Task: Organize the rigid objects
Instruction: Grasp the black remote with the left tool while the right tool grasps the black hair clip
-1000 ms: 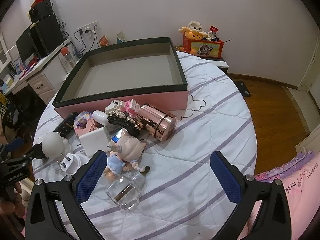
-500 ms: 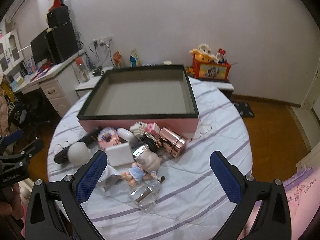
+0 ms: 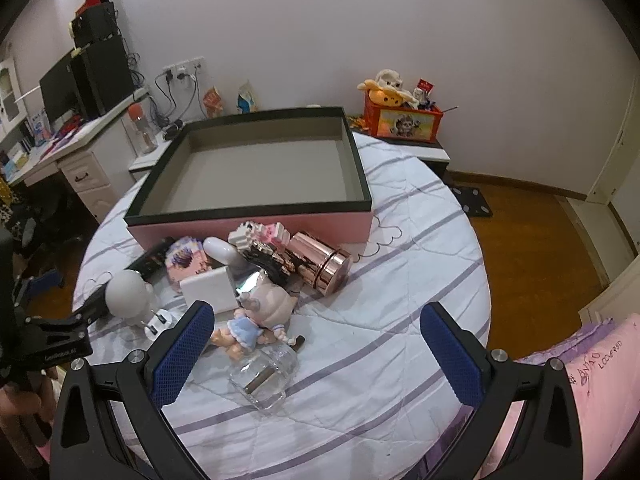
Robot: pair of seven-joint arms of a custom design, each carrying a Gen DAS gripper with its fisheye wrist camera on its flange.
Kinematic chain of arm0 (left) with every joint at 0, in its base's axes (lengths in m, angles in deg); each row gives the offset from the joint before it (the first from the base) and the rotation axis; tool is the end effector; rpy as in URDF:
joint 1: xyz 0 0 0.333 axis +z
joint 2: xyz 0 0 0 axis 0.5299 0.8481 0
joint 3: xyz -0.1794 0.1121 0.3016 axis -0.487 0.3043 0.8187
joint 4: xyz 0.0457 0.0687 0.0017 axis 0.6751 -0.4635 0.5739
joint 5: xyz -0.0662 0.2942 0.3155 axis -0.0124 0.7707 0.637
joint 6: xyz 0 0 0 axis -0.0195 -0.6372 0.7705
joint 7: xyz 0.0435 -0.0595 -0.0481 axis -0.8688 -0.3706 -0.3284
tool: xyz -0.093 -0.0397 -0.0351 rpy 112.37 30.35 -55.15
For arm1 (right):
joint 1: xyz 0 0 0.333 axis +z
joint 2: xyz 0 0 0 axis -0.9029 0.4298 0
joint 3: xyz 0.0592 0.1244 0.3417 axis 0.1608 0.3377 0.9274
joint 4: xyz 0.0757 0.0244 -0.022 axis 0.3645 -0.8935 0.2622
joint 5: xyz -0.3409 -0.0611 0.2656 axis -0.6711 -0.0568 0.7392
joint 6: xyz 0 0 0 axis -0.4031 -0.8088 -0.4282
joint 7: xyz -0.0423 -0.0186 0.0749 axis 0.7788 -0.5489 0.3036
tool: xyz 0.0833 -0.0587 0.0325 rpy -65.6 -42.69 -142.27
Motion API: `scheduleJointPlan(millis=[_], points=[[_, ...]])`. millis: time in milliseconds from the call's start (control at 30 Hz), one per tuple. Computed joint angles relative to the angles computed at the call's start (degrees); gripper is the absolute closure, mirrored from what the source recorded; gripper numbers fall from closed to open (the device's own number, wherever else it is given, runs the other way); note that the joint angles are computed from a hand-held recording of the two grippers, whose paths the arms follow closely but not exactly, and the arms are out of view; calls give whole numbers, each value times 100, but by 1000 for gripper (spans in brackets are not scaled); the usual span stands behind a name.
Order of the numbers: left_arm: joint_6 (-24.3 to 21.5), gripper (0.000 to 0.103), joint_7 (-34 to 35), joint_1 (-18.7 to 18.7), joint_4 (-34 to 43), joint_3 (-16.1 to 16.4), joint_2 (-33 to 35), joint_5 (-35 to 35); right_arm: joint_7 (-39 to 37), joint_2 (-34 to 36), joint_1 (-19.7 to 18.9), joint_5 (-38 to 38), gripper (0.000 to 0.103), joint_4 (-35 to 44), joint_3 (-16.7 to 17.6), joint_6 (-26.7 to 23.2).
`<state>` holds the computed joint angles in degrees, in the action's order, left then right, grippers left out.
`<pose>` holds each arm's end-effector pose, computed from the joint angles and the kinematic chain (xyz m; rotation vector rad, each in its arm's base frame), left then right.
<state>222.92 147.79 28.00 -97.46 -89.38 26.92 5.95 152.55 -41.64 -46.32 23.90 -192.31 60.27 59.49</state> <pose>0.5374 -0.0202 0.4475 -1.2548 2.3380 -0.6996 0.4099 0.2750 0.5114 -1.4601 2.2094 -0.7805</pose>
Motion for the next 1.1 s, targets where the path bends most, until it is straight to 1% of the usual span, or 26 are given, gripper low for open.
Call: scheduleJointPlan(millis=[67, 133, 267, 333, 400, 467, 567, 633, 667, 700, 733, 800, 833, 867, 900, 933, 967, 1033, 1100], points=[[-45, 0, 12, 9, 118, -33, 166, 112, -19, 88, -1, 24, 0, 42, -13, -9], [-218, 0, 362, -12, 275, -1, 289, -247, -41, 171, 11, 56, 0, 86, -33, -40], [-762, 0, 668, 180, 639, -57, 529, -624, -103, 304, 40, 127, 0, 141, -107, -48], [-727, 0, 559, 281, 713, -153, 628, -496, -135, 360, 58, 182, 0, 161, -147, -44], [-418, 0, 436, 336, 697, -263, 748, -125, -161, 384, 72, 199, 0, 167, -167, -52], [-247, 1, 505, 378, 666, -331, 813, -12, -160, 391, 81, 205, 0, 172, -174, -89], [-376, 3, 772, 442, 721, -389, 870, -194, -120, 403, 82, 228, 0, 163, -192, -119], [-510, 11, 668, 472, 803, -423, 954, -53, -118, 432, 88, 266, 0, 166, -211, -127], [-562, 13, 693, 488, 821, -447, 954, -122, -133, 449, 89, 284, 0, 175, -226, -124], [-621, 19, 703, 498, 840, -464, 954, -132, -140, 464, 93, 299, 0, 178, -233, -124], [-684, 29, 764, 508, 853, -477, 943, -180, -141, 474, 95, 305, 0, 177, -238, -125], [-845, 42, 846, 514, 857, -488, 898, -278, -125, 485, 92, 316, 0, 161, -254, -111], [-901, 48, 882, 513, 856, -487, 885, -321, -112, 484, 91, 329, 0, 145, -262, -95], [-903, 50, 957, 505, 820, -490, 851, -349, -98, 480, 91, 337, 0, 132, -265, -85], [-949, 57, 1052, 501, 813, -483, 835, -412, -78, 467, 88, 349, 0, 109, -272, -67], [-1030, 61, 1073, 501, 821, -469, 821, -419, -62, 455, 81, 354, 0, 87, -279, -40], [-1044, 61, 1061, 493, 806, -464, 795, -392, -40, 442, 68, 359, 0, 55, -291, 5], [-1047, 65, 1112, 471, 766, -455, 748, -372, 35, 406, 30, 349, 0, -24, -310, 158], [-1072, 68, 1178, 444, 717, -438, 689, -400, 107, 378, -33, 264, 0, -116, -329, 445]])
